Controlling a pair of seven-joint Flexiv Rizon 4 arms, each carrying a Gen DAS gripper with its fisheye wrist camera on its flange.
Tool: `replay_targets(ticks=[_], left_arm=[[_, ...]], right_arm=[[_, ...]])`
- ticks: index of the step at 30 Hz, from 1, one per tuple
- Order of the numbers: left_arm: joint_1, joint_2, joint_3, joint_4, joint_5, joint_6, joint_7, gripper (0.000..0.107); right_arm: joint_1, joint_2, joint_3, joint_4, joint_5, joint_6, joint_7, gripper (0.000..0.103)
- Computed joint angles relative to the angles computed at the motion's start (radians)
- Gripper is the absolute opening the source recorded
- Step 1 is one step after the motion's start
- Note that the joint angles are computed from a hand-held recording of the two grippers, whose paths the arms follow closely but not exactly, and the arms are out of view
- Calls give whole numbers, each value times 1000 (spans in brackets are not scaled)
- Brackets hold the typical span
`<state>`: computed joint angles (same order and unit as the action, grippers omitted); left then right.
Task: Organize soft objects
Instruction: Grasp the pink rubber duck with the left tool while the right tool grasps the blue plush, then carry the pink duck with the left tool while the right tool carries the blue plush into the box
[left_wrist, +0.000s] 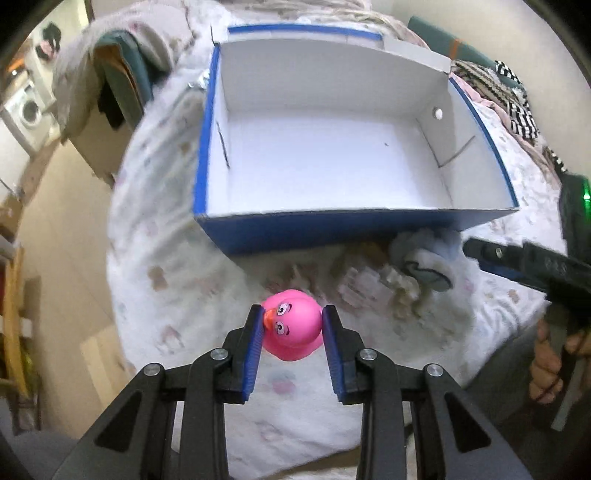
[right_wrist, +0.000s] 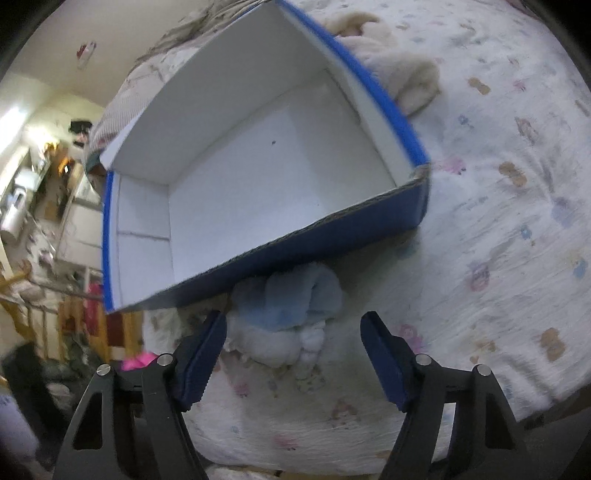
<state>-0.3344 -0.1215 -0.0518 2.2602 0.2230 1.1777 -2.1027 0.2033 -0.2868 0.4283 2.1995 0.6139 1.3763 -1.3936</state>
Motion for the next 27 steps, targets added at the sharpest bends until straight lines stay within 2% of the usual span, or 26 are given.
replay_targets(ticks=[2, 4, 6, 9, 13, 15, 18, 19, 20, 24, 27], left_arm=[[-1, -25, 5, 1, 14, 22, -25, 29], [3, -50, 2, 7, -19, 44, -28, 29], [1, -69, -2, 7, -54, 62, -24, 29], [-16, -72, 15, -4, -37, 75, -34, 29], [-8, -76, 9, 14, -85, 95, -8, 29], [-13, -73, 17, 15, -82, 97, -12, 29], [-21, -71, 28, 11, -65, 90, -31, 29], [-21, -71, 28, 10, -65, 86, -34, 29], [-20, -70, 27, 11, -67, 85, -35, 29], [-26, -68, 34, 5, -45, 74, -60, 29], [-34, -62, 44, -2, -4, 63, -97, 29]], right_arm=[[57, 10, -28, 24, -85, 18, 32, 81], [99, 12, -39, 40, -163, 38, 43, 81], [166, 10, -97, 70, -288, 48, 118, 81], [244, -10, -182, 95, -472, 39, 242, 80], [250, -51, -194, 76, -586, 31, 304, 63], [208, -73, -155, 57, -592, 12, 300, 60], [146, -97, -96, 43, -566, 8, 273, 48], [136, -98, -85, 44, -563, 17, 263, 39], [118, -98, -66, 43, -554, 22, 246, 36], [36, -67, 26, 58, -473, 46, 182, 34], [-79, -27, 149, 53, -322, 49, 69, 34]])
